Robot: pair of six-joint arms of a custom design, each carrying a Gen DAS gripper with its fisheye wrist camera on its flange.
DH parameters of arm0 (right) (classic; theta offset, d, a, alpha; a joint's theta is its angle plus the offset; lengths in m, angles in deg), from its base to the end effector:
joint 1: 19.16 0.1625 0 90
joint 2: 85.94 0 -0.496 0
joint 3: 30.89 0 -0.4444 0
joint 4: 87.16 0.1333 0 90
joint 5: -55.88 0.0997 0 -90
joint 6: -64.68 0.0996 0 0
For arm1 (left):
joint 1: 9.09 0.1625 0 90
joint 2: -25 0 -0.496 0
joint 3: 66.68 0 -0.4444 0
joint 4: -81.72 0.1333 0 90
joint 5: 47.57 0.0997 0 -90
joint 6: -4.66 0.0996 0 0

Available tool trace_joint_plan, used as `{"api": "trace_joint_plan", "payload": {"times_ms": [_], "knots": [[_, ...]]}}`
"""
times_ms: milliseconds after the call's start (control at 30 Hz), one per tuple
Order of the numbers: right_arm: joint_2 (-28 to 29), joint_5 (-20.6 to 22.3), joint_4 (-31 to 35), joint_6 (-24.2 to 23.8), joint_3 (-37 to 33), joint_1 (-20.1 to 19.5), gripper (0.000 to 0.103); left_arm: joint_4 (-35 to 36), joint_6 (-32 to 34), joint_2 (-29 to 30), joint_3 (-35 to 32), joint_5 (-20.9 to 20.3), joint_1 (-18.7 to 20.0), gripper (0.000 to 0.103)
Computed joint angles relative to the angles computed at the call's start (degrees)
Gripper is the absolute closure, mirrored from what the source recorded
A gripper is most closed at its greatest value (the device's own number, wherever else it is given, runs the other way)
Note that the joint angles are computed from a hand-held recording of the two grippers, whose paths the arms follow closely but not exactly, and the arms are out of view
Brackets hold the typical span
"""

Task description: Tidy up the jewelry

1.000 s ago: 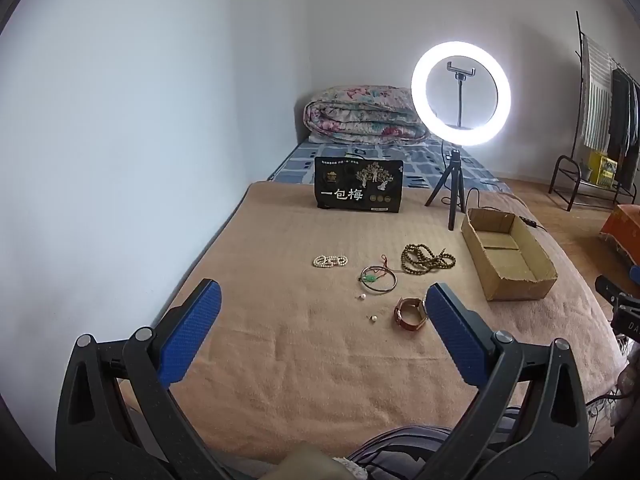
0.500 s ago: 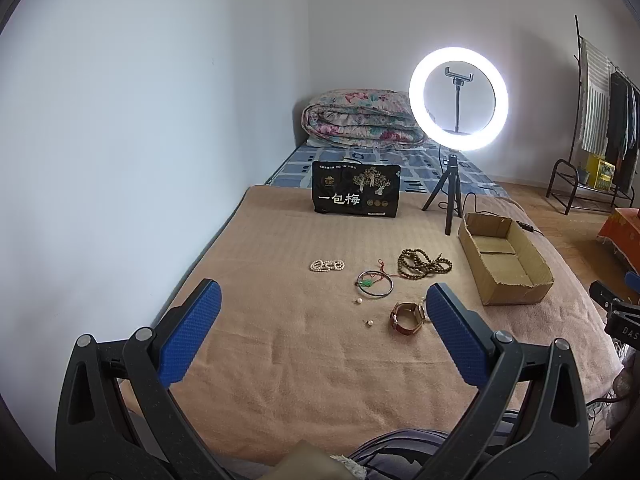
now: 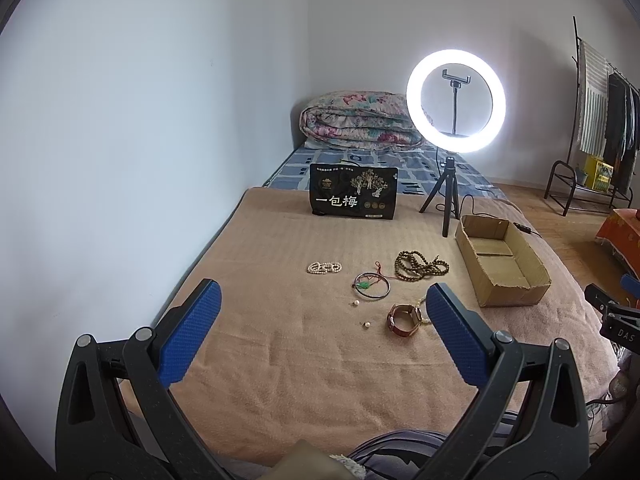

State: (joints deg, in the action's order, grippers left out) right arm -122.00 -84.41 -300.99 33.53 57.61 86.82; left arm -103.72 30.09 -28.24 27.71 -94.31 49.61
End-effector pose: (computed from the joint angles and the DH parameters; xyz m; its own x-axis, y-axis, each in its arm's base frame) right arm 0.2648 -0.7189 0.1764 -0.6520 0.2906 0.7003 -0.4967 0.5341 -0.6841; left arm -0.2167 -0.7443 0.3061 -0.6928 0.1264 -0.7099 0.6652 0.4921 -0.5615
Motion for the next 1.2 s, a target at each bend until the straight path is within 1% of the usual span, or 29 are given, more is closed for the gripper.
{"api": "trace_joint_plan", "payload": {"times_ms": [1200], "knots": [[-0.1, 0.3, 2.2, 1.8, 0.1, 0.0, 0.0, 0.7, -0.5, -0.4, 0.3, -0.8, 0.2, 0.0]]}}
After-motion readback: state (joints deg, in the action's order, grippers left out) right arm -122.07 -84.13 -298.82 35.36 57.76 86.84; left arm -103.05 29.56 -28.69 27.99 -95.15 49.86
